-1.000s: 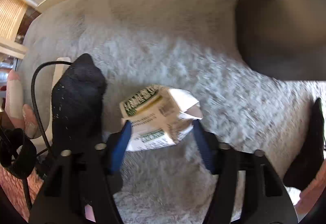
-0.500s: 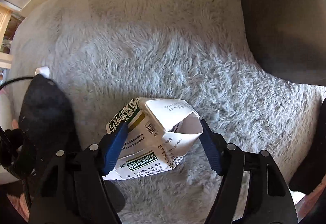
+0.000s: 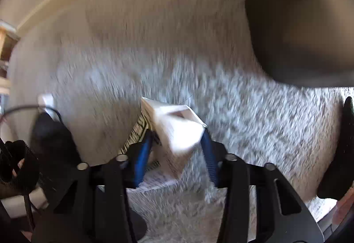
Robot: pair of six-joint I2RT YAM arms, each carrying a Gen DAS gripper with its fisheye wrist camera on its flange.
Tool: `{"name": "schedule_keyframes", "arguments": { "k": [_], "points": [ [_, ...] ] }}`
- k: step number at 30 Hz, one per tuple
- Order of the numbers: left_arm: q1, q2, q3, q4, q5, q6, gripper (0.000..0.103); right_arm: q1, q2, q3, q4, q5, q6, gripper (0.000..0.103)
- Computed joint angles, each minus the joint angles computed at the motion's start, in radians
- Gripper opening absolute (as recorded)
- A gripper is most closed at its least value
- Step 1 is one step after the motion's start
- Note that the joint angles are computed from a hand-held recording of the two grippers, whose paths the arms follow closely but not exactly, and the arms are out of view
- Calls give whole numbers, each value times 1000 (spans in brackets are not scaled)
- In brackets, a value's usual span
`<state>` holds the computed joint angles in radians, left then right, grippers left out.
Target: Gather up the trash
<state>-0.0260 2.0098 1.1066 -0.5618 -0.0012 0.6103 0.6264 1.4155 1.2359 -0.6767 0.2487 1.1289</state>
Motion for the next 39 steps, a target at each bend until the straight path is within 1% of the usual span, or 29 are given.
{"name": "schedule_keyframes", "arguments": {
  "k": [3, 7, 9, 11, 12, 15, 19, 20, 21, 25, 27, 28, 30, 32, 34, 37, 39],
  "points": [
    [-2, 29, 74, -77, 22, -37, 36, 13, -21, 1, -21, 24, 3, 69],
    [8, 40, 113, -102, 38, -54, 35, 30, -51, -4, -49, 57, 15, 69],
    [29, 14, 136, -131, 59, -39, 34, 33, -67, -6, -56, 70, 18, 69],
    [39, -31, 163, -172, 88, -64, 34, 38, -80, -3, -63, 83, 16, 69],
    [47, -31, 193, -187, 101, -74, 34, 43, -80, 4, -67, 90, 15, 69],
    [61, -98, 271, -249, 149, -113, 34, 62, -84, 41, -107, 130, -1, 69],
    [62, -201, 406, -335, 232, -97, 34, 100, -89, 108, -205, 216, -8, 72],
    [44, -249, 387, -327, 241, -96, 34, 109, -97, 113, -215, 231, -2, 74],
    [39, -282, 401, -336, 259, -81, 34, 117, -106, 113, -222, 244, 5, 74],
    [22, -383, 461, -406, 330, -62, 34, 151, -137, 125, -280, 302, 46, 75],
    [-3, -408, 520, -468, 360, -67, 35, 168, -148, 129, -311, 328, 71, 76],
    [-15, -430, 517, -481, 369, -73, 35, 177, -153, 134, -332, 342, 86, 76],
    [-46, -434, 563, -533, 396, -85, 35, 192, -161, 146, -374, 370, 118, 81],
    [-80, -465, 498, -503, 407, -102, 35, 201, -172, 161, -418, 397, 145, 86],
    [-132, -480, 475, -495, 399, -128, 35, 203, -181, 182, -452, 417, 152, 89],
    [-170, -459, 505, -527, 405, -136, 36, 193, -178, 233, -513, 441, 143, 91],
    [-197, -441, 526, -540, 402, -147, 37, 172, -174, 256, -529, 432, 114, 92]
  ]
}}
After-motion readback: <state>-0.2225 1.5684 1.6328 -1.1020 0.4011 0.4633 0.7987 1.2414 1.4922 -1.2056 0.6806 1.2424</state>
